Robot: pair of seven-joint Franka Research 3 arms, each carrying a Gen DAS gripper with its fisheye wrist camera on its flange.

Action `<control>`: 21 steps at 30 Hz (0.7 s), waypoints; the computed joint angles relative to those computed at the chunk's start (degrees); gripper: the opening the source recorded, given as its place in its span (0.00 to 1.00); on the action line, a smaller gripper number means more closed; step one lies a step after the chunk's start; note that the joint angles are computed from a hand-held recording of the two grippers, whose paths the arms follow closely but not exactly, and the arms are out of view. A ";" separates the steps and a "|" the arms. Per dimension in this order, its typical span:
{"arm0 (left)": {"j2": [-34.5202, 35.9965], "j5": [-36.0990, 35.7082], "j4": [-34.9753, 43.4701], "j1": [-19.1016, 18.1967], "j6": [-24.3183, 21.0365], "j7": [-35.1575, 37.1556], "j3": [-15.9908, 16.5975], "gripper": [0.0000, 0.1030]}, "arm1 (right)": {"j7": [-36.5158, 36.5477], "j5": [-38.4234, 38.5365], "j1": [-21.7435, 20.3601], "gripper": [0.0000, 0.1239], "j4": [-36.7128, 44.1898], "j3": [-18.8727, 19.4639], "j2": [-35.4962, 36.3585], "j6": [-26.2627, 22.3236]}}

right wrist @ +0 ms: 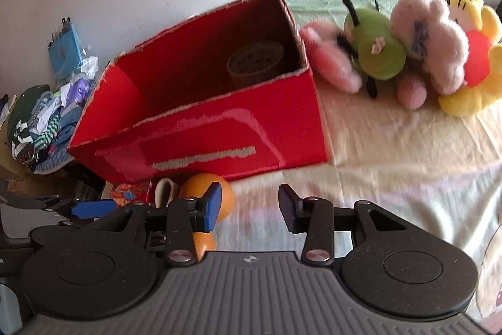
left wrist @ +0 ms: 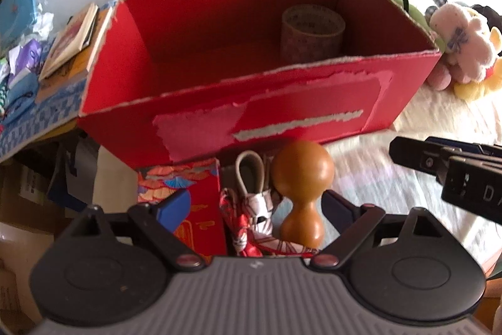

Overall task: Organize objects
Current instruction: 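Move the right gripper back to the wooden stamp beside the box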

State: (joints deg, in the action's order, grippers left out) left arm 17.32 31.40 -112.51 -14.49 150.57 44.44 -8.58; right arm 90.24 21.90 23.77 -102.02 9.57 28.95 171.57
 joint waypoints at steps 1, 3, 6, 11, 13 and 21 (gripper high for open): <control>0.07 -0.50 -0.08 0.18 -0.08 0.48 -0.20 0.89 | -0.23 0.30 -0.35 0.35 0.07 0.43 0.09 -0.44; 0.32 -1.59 -0.18 0.59 -0.02 1.87 -0.60 0.89 | -1.06 1.28 -1.37 0.35 0.40 1.53 0.41 -1.45; 0.77 -2.96 0.05 0.65 -0.71 2.88 -0.84 0.89 | -2.85 3.90 -3.38 0.35 1.07 3.71 1.00 -3.35; 1.43 -4.86 0.00 0.89 -0.70 4.48 -1.17 0.89 | -5.75 8.15 -5.08 0.35 2.16 5.45 2.02 -5.91; 1.67 -6.72 -0.28 1.50 -0.01 6.17 -1.77 0.91 | -6.36 9.01 -5.00 0.35 2.59 5.27 2.33 -6.71; 2.46 -5.20 0.29 -0.20 -0.75 5.64 -0.77 0.92 | -9.96 13.04 -6.07 0.35 3.59 6.03 3.06 -9.25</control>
State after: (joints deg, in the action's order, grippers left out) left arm 19.79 26.20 -112.22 -14.69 149.82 50.08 -9.34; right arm 80.27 34.94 17.71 -98.43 15.60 32.01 162.32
